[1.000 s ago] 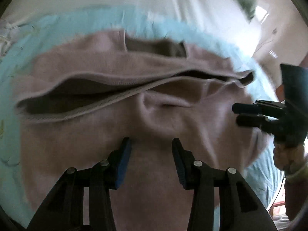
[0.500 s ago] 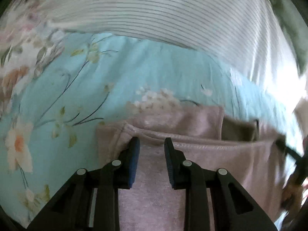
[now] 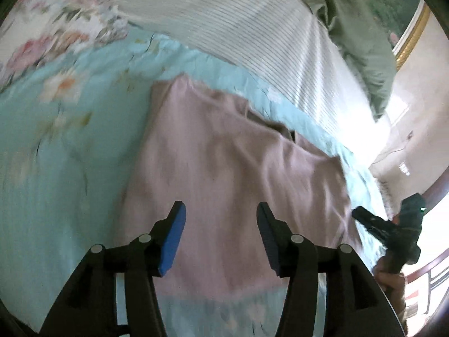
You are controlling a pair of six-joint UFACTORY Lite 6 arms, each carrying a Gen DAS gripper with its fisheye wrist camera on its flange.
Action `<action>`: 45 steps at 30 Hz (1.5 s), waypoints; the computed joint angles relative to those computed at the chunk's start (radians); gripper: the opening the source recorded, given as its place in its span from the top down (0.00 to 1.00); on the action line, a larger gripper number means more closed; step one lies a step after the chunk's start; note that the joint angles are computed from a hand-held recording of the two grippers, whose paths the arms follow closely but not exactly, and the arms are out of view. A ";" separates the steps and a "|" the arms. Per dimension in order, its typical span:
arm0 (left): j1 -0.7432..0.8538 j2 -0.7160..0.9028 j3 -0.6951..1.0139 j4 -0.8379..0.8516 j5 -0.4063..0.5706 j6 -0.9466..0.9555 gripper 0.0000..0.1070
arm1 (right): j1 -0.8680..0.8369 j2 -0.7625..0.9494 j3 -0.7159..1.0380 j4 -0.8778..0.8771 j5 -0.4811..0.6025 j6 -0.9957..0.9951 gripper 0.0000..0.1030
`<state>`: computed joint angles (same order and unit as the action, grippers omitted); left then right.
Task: Fold small clothes
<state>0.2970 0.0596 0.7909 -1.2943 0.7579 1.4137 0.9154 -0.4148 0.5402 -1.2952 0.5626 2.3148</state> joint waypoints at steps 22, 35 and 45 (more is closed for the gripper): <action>0.148 0.152 -0.188 -0.186 0.172 0.092 0.29 | 0.463 0.149 0.025 -0.027 0.248 0.413 0.55; 0.036 0.295 0.038 -0.354 0.028 0.029 0.89 | 0.284 0.074 0.018 -0.050 0.114 0.279 0.55; -0.363 -0.088 -0.067 -0.439 -0.182 0.170 0.95 | -0.215 -0.049 -0.004 0.012 -0.325 -0.103 0.55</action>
